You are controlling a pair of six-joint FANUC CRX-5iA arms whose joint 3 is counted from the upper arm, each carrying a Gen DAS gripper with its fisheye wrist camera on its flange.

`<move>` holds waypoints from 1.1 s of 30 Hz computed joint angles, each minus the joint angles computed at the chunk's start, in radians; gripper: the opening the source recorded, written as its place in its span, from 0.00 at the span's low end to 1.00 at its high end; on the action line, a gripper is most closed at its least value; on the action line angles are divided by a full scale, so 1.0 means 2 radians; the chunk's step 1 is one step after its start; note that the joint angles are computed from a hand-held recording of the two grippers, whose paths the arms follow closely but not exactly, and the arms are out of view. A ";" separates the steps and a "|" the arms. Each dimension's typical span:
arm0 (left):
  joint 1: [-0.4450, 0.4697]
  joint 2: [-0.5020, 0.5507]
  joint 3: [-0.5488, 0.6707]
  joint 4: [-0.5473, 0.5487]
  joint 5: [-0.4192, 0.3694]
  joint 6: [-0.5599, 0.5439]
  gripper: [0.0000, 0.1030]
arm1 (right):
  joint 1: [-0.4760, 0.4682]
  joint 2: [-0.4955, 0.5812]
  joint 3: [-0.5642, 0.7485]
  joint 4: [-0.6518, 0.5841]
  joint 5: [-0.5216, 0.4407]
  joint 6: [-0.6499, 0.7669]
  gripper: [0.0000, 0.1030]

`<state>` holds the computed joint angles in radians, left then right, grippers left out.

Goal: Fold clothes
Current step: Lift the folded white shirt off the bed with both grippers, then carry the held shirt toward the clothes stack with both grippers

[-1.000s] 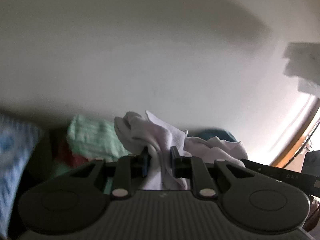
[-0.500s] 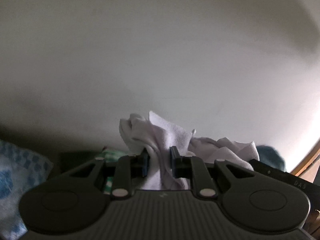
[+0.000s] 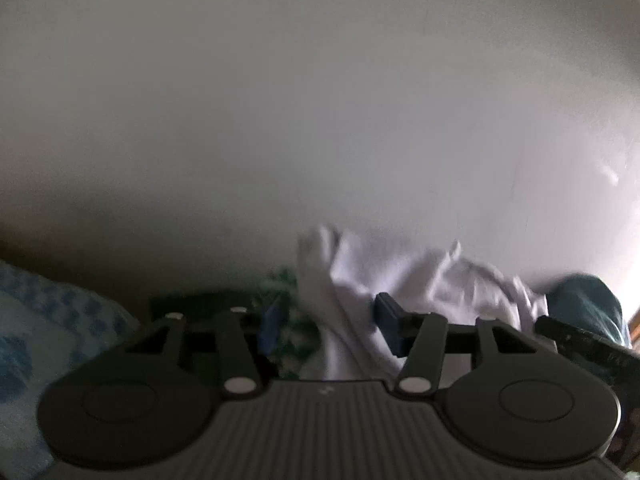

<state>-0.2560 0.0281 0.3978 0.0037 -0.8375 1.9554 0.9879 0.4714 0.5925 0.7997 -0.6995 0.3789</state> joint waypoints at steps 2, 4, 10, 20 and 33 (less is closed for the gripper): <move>0.014 0.003 -0.012 0.046 0.008 0.008 0.52 | -0.006 0.000 0.012 -0.026 0.014 0.006 0.45; 0.036 0.007 -0.040 0.139 0.021 -0.022 0.57 | -0.017 0.023 0.071 -0.091 -0.006 0.051 0.45; 0.001 0.026 -0.005 0.064 -0.002 0.004 0.41 | -0.020 0.060 0.161 -0.180 -0.081 0.112 0.29; -0.013 0.037 0.047 0.026 -0.015 0.008 0.13 | -0.034 0.015 0.107 -0.161 -0.004 0.091 0.12; 0.013 -0.001 -0.056 0.074 0.020 0.010 0.60 | -0.032 -0.058 -0.061 -0.057 -0.009 -0.055 0.59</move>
<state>-0.2300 0.0252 0.2864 0.1523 -0.7982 1.9755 0.9238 0.3554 0.4701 0.6862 -0.7175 0.2684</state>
